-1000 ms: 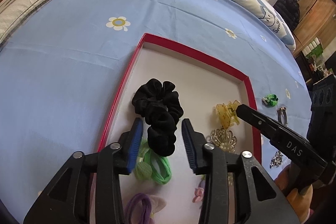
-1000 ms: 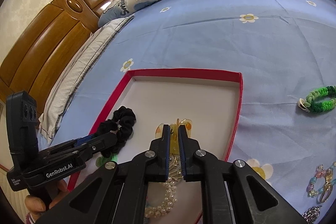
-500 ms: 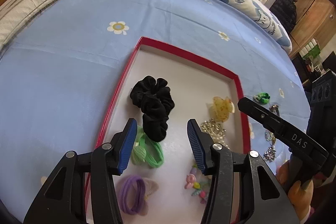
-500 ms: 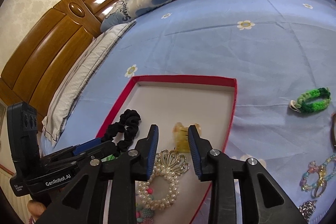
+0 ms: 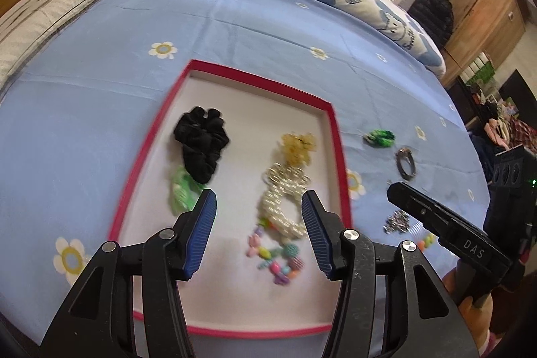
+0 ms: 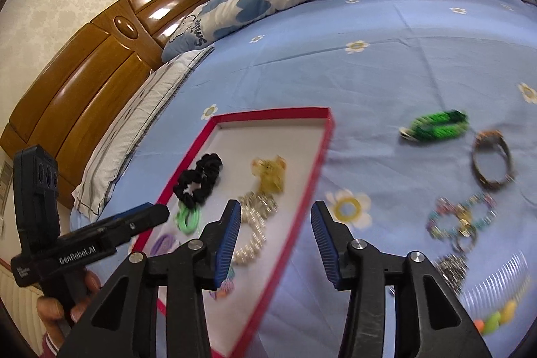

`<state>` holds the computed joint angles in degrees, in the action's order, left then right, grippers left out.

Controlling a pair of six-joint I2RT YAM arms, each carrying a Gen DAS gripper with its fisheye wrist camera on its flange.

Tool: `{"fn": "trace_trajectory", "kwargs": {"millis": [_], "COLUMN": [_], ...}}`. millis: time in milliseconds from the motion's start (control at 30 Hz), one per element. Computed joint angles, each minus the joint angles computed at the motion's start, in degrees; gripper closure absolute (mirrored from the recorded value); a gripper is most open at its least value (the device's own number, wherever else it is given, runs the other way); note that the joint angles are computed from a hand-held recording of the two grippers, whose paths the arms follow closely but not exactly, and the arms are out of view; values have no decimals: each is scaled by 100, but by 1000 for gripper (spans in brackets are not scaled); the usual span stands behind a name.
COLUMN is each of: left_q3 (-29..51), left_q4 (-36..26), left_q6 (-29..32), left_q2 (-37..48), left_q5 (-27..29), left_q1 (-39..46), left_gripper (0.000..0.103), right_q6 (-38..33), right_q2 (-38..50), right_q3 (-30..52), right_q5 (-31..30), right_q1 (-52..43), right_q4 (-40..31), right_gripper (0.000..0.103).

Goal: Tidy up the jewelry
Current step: 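Move both tools back toward the comb and remaining items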

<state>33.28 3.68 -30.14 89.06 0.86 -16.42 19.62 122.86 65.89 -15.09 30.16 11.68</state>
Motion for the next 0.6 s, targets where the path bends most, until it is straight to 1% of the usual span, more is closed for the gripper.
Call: {"fn": "trace_trajectory", "kwargs": {"millis": [233,333,600], "left_q3": [-72,-116,94], "left_q4": [-152,-155,-248], "left_q6": [-258,-390,-513], "left_q2": [-278,-356,-223], "left_q5": [-208,-254,-512], "left_q1": [-605,-860,-1534], "left_gripper": [51,51,51], "right_q6": [43,-16,-3], "right_q2": [-814,-1137,-1688], "right_q3": [-1142,-1604,-2788], "right_q5": [6,110,174], "right_q1": [-331,-454,-927], "right_q4": [468,600,1096], "right_gripper": [56,56,56]}}
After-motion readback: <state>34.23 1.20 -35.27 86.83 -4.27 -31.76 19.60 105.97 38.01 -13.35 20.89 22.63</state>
